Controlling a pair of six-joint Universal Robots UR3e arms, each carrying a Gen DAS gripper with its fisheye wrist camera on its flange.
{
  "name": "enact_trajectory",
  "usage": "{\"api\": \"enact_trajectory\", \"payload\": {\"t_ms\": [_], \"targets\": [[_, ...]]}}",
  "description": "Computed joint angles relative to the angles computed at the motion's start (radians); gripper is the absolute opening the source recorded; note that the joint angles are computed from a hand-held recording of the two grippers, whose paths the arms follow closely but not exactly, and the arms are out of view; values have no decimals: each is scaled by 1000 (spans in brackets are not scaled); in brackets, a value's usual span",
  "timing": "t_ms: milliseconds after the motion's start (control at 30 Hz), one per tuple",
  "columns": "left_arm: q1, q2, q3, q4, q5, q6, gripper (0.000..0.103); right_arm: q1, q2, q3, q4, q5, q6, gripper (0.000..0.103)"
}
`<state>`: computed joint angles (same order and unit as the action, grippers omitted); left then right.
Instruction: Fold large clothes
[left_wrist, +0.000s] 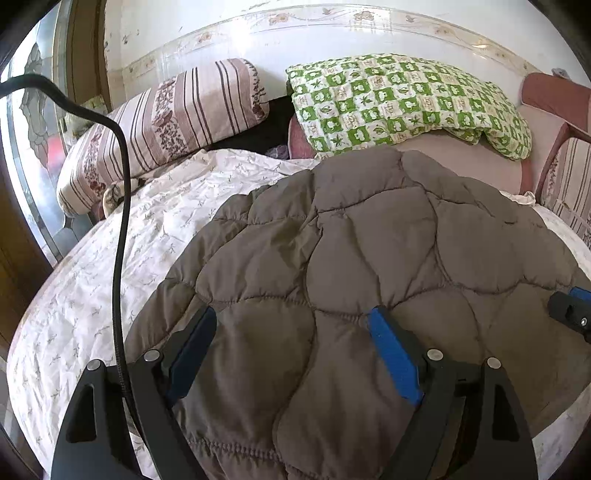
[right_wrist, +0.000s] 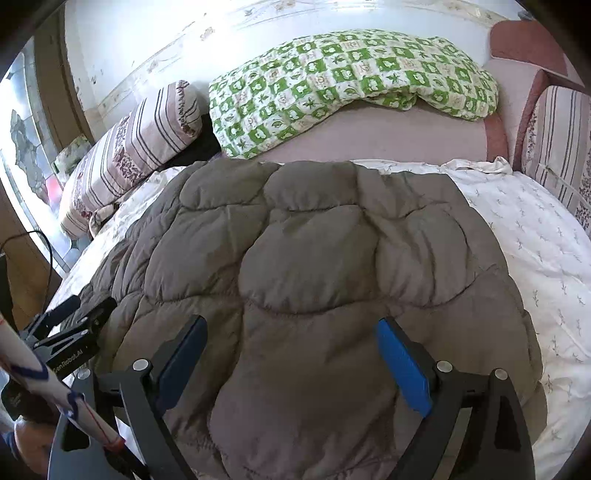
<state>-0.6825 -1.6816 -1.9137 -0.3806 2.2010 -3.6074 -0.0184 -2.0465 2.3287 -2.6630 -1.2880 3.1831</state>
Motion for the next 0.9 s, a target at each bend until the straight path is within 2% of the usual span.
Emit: {"api": "enact_trajectory", "payload": {"t_ms": [167, 433, 900], "targets": [[-34, -23, 14, 10, 44, 17, 84, 70, 33, -4, -45, -54, 5, 95], [-50, -38, 19, 11, 63, 22, 84, 193, 134, -30, -126, -176, 5, 95], [-49, -60, 24, 21, 68, 34, 84, 231, 199, -29, -170, -223, 0, 99]]}}
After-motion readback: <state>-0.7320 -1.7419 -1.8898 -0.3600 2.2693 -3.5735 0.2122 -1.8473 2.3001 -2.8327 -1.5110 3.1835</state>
